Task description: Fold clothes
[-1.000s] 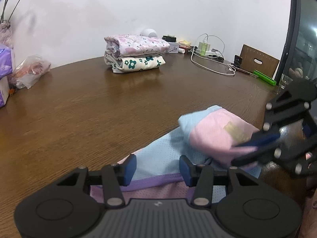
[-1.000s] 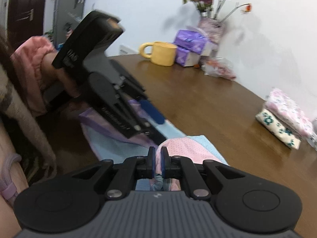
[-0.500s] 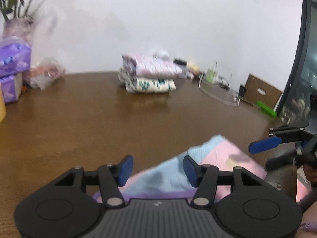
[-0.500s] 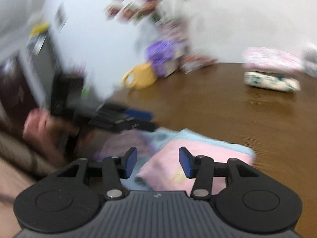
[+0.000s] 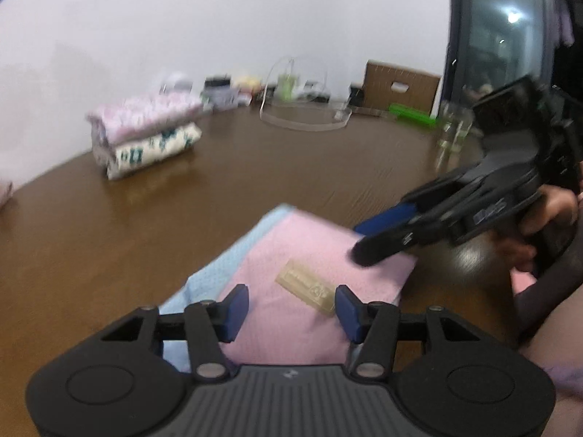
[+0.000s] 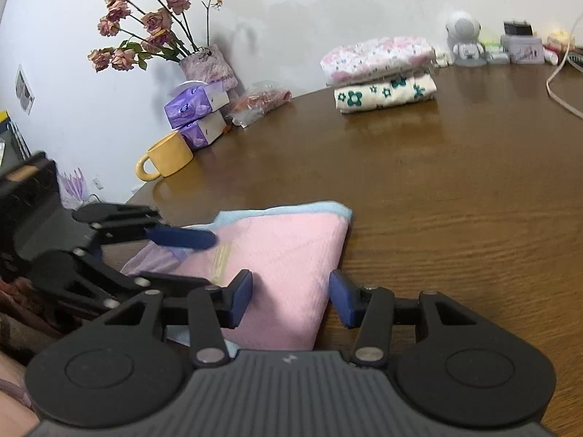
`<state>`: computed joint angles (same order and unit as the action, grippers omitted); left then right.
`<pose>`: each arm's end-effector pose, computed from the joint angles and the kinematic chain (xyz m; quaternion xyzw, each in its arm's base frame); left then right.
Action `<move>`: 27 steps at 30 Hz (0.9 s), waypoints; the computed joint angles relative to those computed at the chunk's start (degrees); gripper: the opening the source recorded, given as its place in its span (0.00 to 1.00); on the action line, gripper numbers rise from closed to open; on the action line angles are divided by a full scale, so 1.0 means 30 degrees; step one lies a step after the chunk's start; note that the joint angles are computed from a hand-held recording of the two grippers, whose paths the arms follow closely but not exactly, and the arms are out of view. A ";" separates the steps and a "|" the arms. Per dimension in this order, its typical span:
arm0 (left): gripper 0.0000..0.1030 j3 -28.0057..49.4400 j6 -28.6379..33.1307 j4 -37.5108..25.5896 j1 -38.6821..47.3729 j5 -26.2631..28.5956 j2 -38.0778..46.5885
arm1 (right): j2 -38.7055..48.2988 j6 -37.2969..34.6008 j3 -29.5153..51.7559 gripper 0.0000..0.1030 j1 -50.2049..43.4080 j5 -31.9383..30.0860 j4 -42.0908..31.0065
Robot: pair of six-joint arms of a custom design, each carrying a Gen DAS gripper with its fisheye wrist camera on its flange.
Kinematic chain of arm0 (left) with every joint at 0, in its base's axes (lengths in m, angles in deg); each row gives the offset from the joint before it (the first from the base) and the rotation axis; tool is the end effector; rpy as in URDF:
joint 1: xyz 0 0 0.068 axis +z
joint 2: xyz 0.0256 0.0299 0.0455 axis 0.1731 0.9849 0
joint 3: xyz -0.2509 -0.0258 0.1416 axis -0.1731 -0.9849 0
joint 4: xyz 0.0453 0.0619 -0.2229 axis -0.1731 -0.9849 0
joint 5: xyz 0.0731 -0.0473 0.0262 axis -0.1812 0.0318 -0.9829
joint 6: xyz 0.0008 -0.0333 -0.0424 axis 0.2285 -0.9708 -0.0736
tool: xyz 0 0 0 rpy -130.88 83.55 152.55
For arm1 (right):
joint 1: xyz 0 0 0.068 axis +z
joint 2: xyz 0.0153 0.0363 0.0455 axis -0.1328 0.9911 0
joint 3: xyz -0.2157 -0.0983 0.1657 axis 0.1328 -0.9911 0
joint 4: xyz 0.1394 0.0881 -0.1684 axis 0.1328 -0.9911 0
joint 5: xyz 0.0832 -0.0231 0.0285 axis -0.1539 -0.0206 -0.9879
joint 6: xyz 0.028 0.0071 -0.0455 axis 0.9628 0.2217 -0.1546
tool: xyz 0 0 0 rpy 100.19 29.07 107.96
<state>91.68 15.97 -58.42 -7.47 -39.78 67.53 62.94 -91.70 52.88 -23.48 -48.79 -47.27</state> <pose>0.2388 -0.0918 0.1277 0.3780 0.8200 -0.2017 0.3795 0.2202 -0.0325 0.1121 -0.2149 0.8500 0.3323 0.3478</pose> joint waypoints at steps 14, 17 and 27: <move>0.51 -0.0521 0.0220 0.1473 0.1276 0.1831 0.1029 | 0.3382 0.1627 0.2173 0.42 -0.1486 -0.2542 -0.3220; 0.51 -0.0633 0.0251 0.1618 0.1320 0.1895 0.1040 | 0.3558 0.2615 0.1983 0.38 -0.1467 -0.2594 -0.2581; 0.51 -0.0925 0.0261 0.2023 0.1302 0.1815 0.1039 | 0.4090 0.3619 0.2097 0.34 -0.1854 -0.2861 -0.2775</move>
